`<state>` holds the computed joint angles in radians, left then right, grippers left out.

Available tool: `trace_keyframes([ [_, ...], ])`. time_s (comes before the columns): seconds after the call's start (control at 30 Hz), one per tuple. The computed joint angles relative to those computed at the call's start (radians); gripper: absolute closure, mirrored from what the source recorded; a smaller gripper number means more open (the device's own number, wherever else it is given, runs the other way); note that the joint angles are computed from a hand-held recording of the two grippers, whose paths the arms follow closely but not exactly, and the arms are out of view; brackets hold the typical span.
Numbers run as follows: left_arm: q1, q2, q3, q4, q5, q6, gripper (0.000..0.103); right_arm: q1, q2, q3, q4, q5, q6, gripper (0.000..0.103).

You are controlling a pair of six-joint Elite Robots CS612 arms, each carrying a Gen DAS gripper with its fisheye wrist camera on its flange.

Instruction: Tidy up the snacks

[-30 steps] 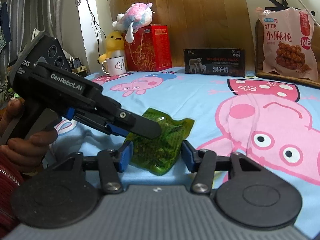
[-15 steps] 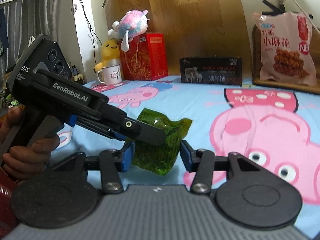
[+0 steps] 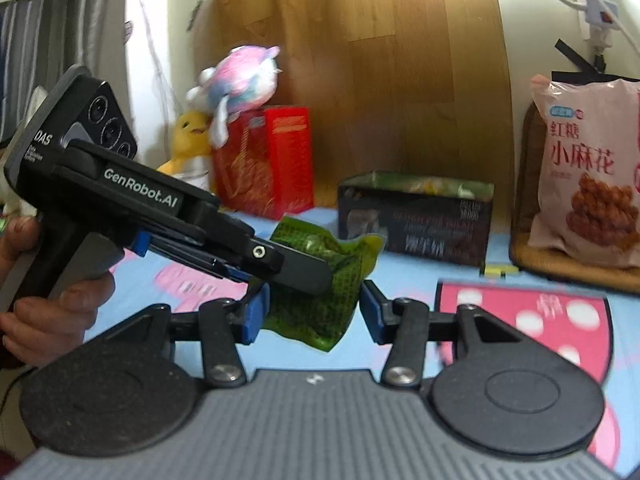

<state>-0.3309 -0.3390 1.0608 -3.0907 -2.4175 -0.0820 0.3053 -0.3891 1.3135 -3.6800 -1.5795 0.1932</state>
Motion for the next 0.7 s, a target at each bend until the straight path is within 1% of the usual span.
trace_keyframes([
  [0.1,-0.004,0.063,-0.159,0.040,0.031,-0.053,0.070,-0.025,0.031,-0.097,0.045,0.011,0.023,0.051],
  [0.17,-0.009,0.105,-0.259,0.062,0.069,-0.080,0.069,-0.039,0.057,-0.164,0.079,0.017,0.037,0.051],
  [0.27,-0.016,0.180,-0.429,0.122,0.132,-0.116,0.067,-0.058,0.107,-0.283,0.139,0.019,0.042,0.051],
  [0.33,-0.022,0.232,-0.540,0.175,0.178,-0.118,0.065,-0.066,0.142,-0.358,0.183,0.019,0.040,0.051],
  [0.4,-0.026,0.287,-0.655,0.246,0.219,-0.117,0.062,-0.071,0.173,-0.421,0.221,0.016,0.033,0.050],
  [0.47,-0.033,0.324,-0.729,0.294,0.276,-0.114,0.061,-0.072,0.200,-0.465,0.245,0.000,0.022,0.046],
  [0.53,-0.038,0.337,-0.748,0.294,0.328,-0.113,0.060,-0.071,0.219,-0.494,0.253,-0.013,0.009,0.043],
  [0.57,-0.039,0.342,-0.753,0.285,0.334,-0.108,0.059,-0.067,0.225,-0.503,0.256,-0.031,0.001,0.042],
  [0.6,-0.041,0.329,-0.725,0.260,0.352,-0.107,0.059,-0.064,0.226,-0.498,0.247,-0.047,-0.003,0.039],
  [0.63,-0.043,0.308,-0.677,0.221,0.367,-0.111,0.059,-0.064,0.223,-0.488,0.236,-0.051,0.000,0.039],
  [0.7,-0.041,0.259,-0.566,0.123,0.377,-0.131,0.059,-0.061,0.200,-0.430,0.191,-0.046,0.020,0.039],
])
